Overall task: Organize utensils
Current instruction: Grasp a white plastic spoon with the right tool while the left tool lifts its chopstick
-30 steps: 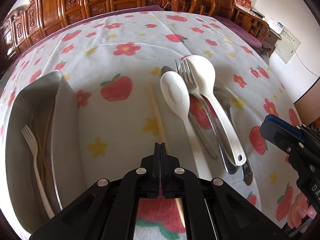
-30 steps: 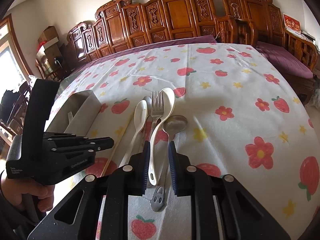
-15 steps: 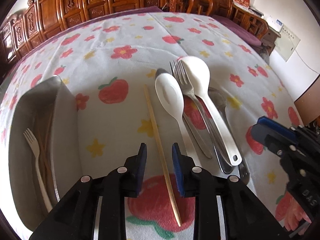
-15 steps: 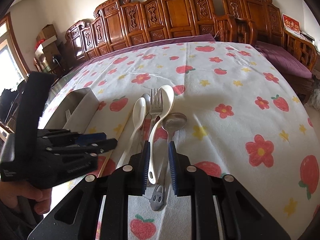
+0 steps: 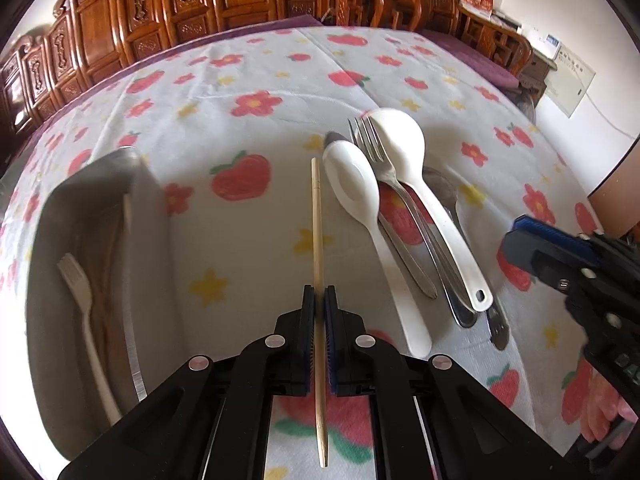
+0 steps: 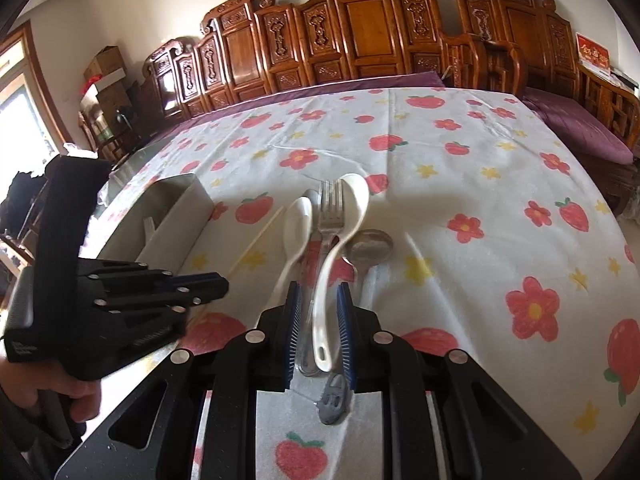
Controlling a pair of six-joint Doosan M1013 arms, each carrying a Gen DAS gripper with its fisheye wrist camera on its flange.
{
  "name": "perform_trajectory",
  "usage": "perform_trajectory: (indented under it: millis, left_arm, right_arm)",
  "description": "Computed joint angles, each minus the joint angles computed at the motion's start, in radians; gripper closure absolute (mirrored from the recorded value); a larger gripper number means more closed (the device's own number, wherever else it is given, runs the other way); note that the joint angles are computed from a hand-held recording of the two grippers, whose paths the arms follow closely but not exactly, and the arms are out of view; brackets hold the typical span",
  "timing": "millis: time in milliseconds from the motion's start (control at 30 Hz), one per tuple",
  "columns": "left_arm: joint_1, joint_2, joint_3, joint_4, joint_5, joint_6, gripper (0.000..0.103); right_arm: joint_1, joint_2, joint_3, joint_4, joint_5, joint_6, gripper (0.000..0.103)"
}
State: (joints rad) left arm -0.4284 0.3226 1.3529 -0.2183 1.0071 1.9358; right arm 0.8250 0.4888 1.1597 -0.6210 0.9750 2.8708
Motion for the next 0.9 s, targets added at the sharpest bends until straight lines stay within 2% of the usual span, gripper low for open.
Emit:
perform_trajectory:
  millis: [167, 500, 700, 900]
  left_arm:
    - [0.034, -0.026, 0.012, -0.073, -0.011, 0.017, 0.099]
    - [0.068, -0.056, 0.027, -0.131, -0.037, 0.054, 0.099]
    - [0.074, -0.07, 0.032, -0.144, -0.054, 0.066, 0.099]
    - [0.077, -0.083, 0.043, -0.153, -0.069, 0.077, 0.099]
  right_arm:
    - [-0.008, 0.019, -0.023, 0.035, -0.036, -0.048, 0.082]
    - [-0.023, 0.088, -0.109, 0.14, -0.026, -0.175, 0.078]
    - [-0.026, 0.145, -0.192, 0.183, 0.077, -0.248, 0.078]
    - [-0.014, 0.206, -0.288, 0.125, 0.209, -0.277, 0.078]
